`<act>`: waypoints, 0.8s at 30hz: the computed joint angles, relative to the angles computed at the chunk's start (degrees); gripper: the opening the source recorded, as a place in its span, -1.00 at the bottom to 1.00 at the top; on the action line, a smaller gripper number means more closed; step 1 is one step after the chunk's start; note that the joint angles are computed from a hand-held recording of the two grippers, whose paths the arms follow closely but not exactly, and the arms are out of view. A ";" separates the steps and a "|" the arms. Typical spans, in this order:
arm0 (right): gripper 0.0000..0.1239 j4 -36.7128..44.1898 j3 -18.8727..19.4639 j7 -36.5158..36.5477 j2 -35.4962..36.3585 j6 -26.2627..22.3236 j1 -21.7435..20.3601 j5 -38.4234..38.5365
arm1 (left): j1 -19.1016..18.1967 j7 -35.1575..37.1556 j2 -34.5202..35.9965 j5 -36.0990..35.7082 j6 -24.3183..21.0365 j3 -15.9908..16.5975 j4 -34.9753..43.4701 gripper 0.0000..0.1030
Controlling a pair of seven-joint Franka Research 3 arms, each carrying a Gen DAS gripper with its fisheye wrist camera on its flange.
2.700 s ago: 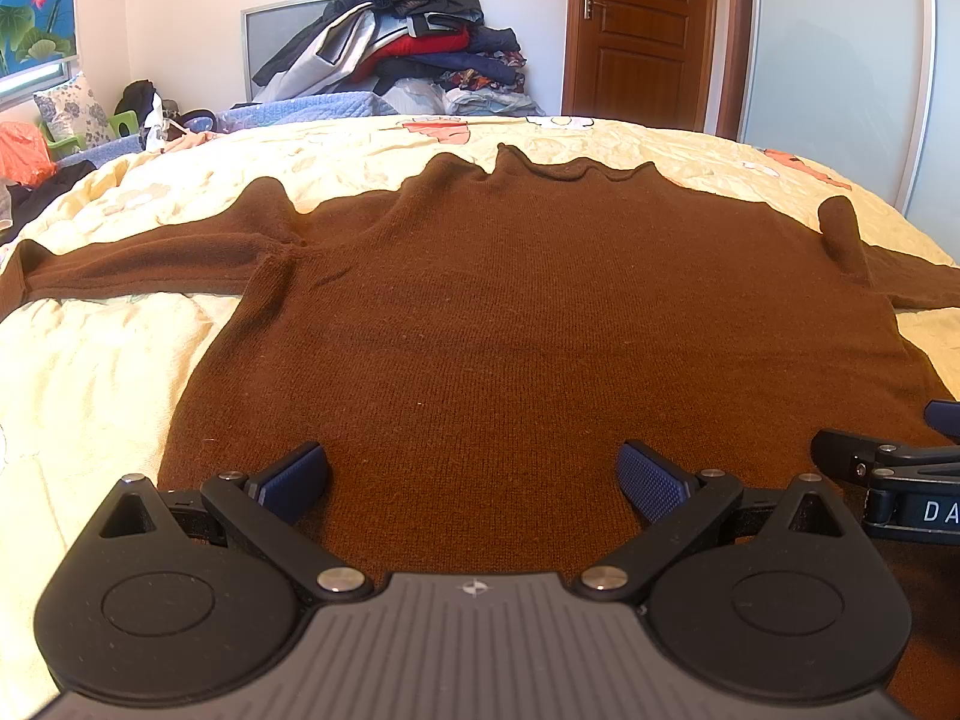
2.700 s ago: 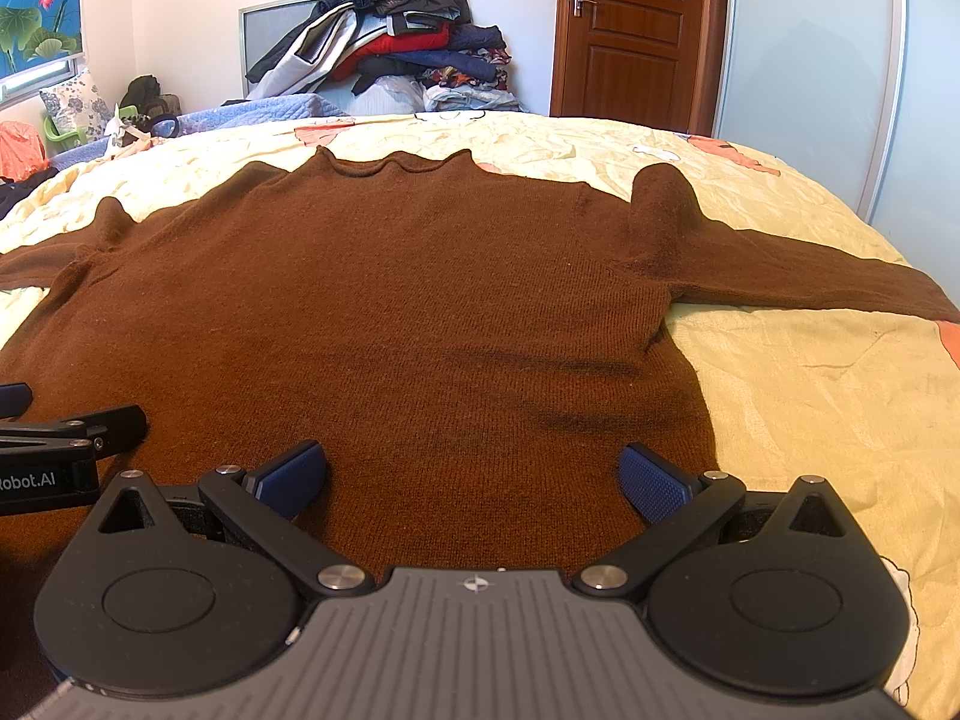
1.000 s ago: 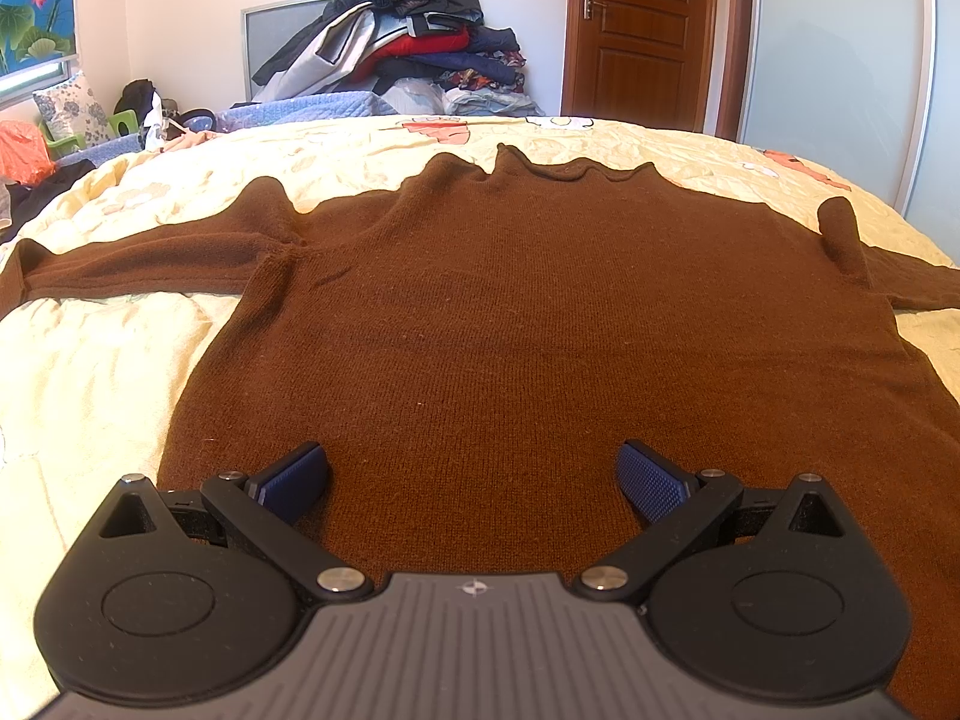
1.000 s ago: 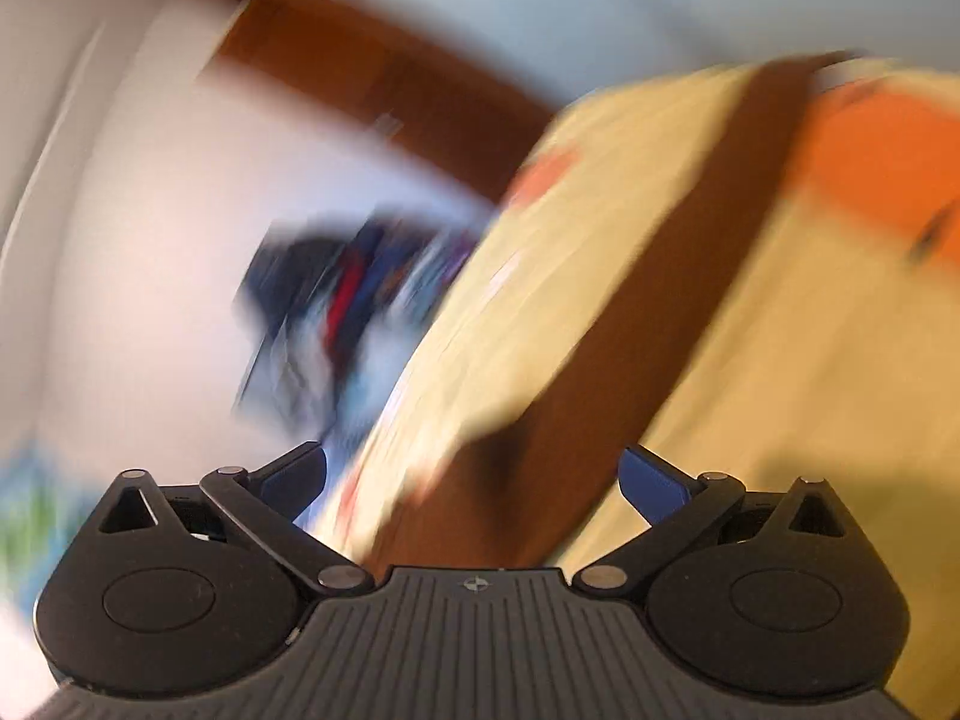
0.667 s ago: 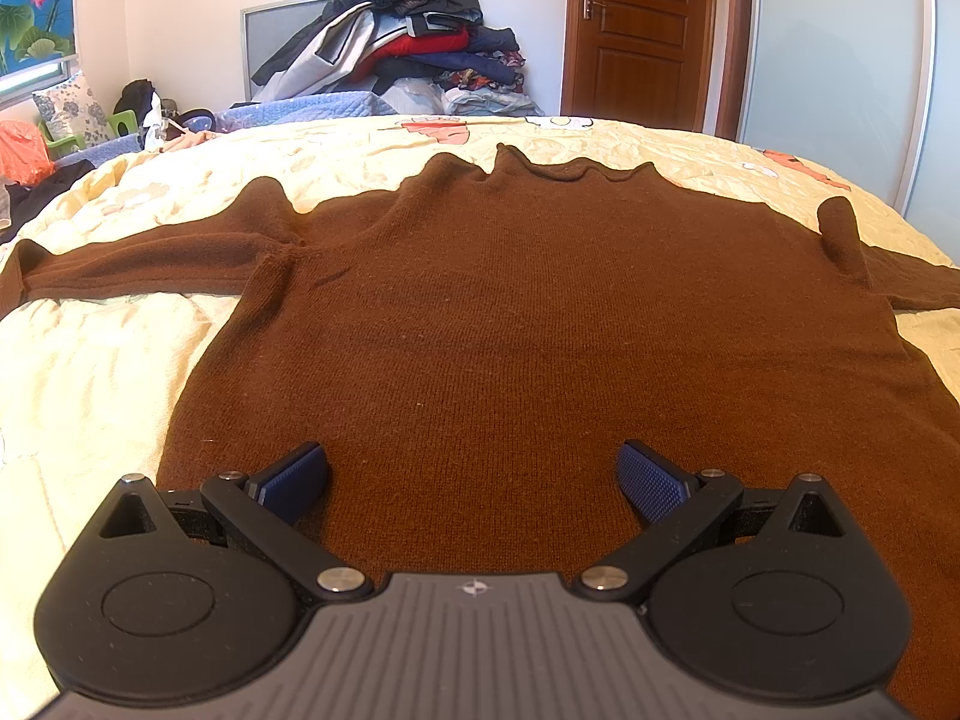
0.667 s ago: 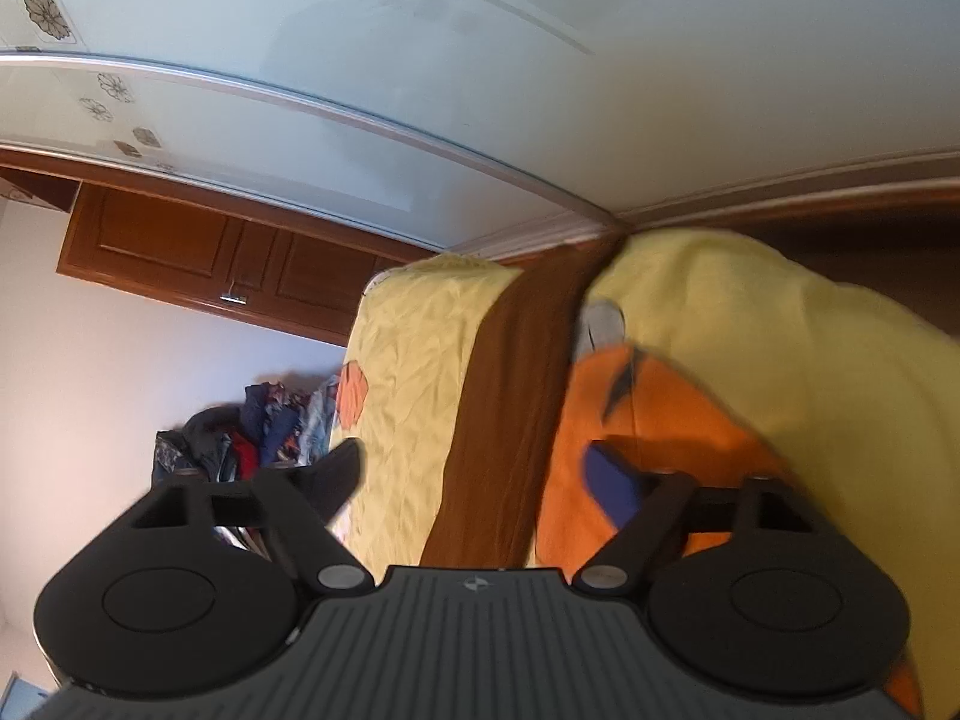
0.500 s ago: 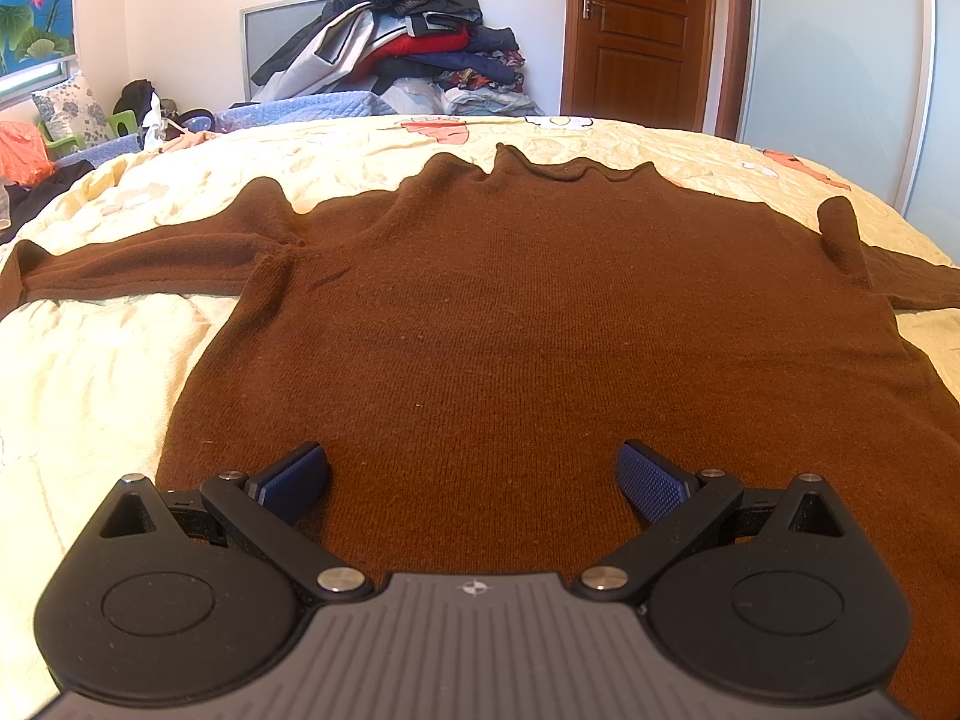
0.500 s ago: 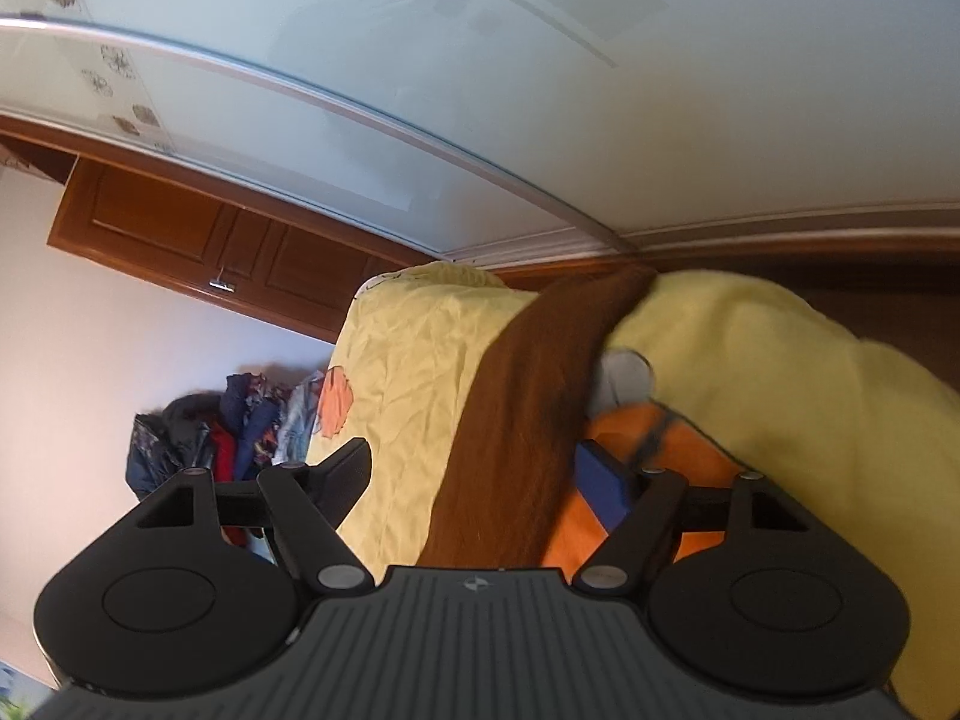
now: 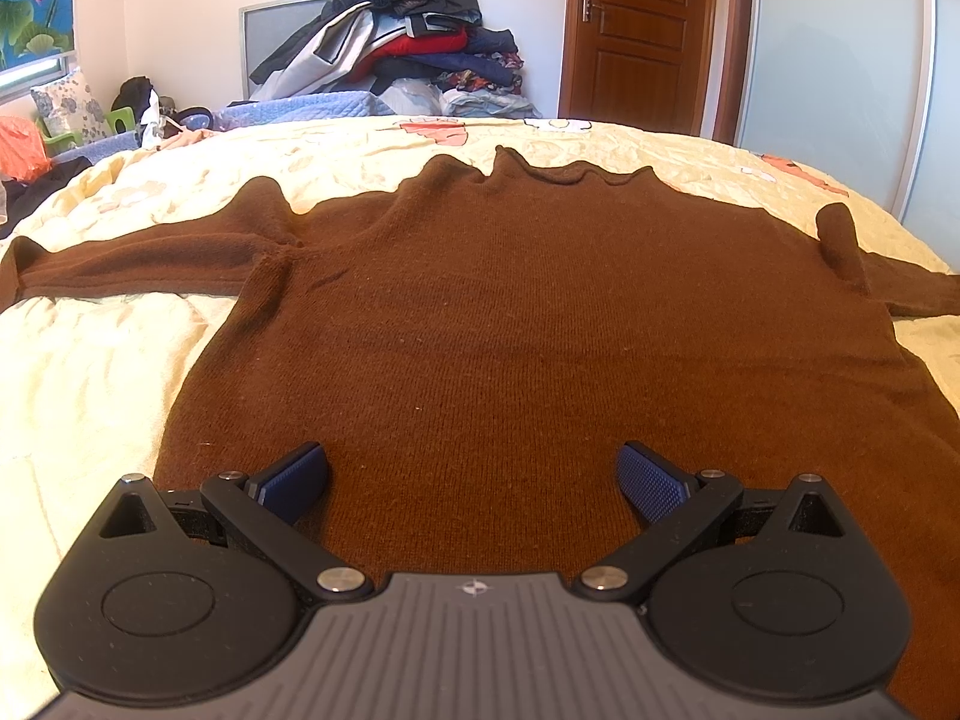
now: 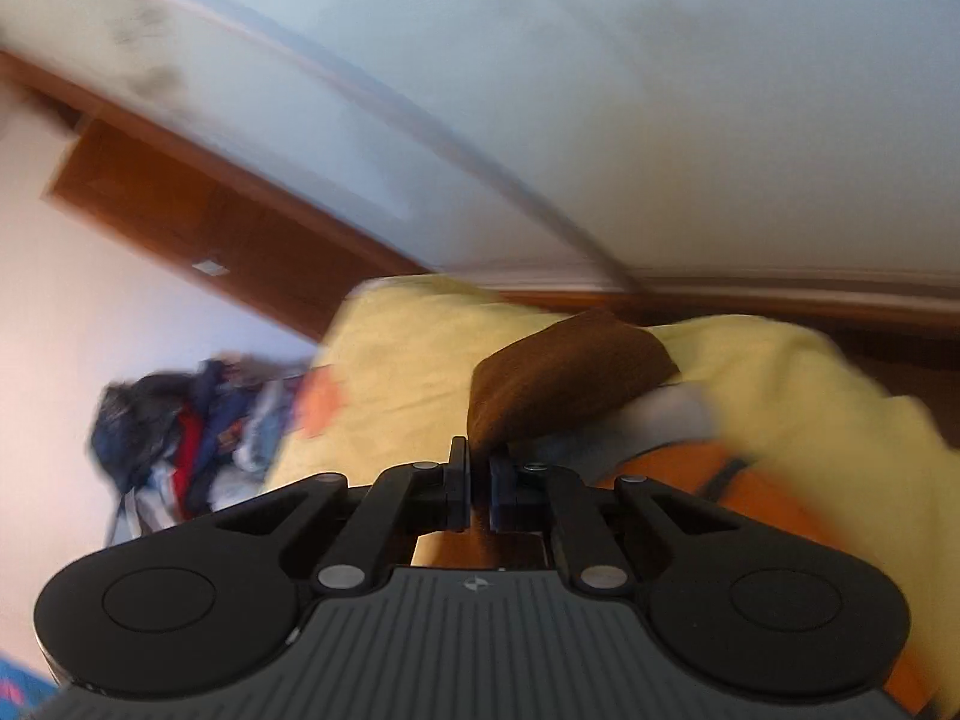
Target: Fold small clothes
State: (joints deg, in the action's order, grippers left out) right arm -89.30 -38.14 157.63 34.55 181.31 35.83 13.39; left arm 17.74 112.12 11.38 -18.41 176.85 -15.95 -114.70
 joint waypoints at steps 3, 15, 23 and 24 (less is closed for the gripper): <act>-0.78 5.30 6.47 -10.45 -0.15 1.00 -1.64 -1.39 | 0.07 0.02 0.00 -0.16 -0.01 -0.17 0.03 1.00; 0.33 29.60 35.66 -65.46 11.83 -14.92 -0.67 9.67 | 1.57 2.16 0.00 -2.47 -0.34 -1.85 0.22 1.00; 0.57 17.44 36.96 -67.88 7.13 -2.29 -0.24 16.75 | 7.81 3.45 5.85 -27.61 -19.66 -5.79 16.05 1.00; 0.57 18.16 37.57 -68.93 7.38 -3.33 -0.87 18.81 | 7.55 0.44 8.12 -29.41 -22.34 -5.11 19.71 1.00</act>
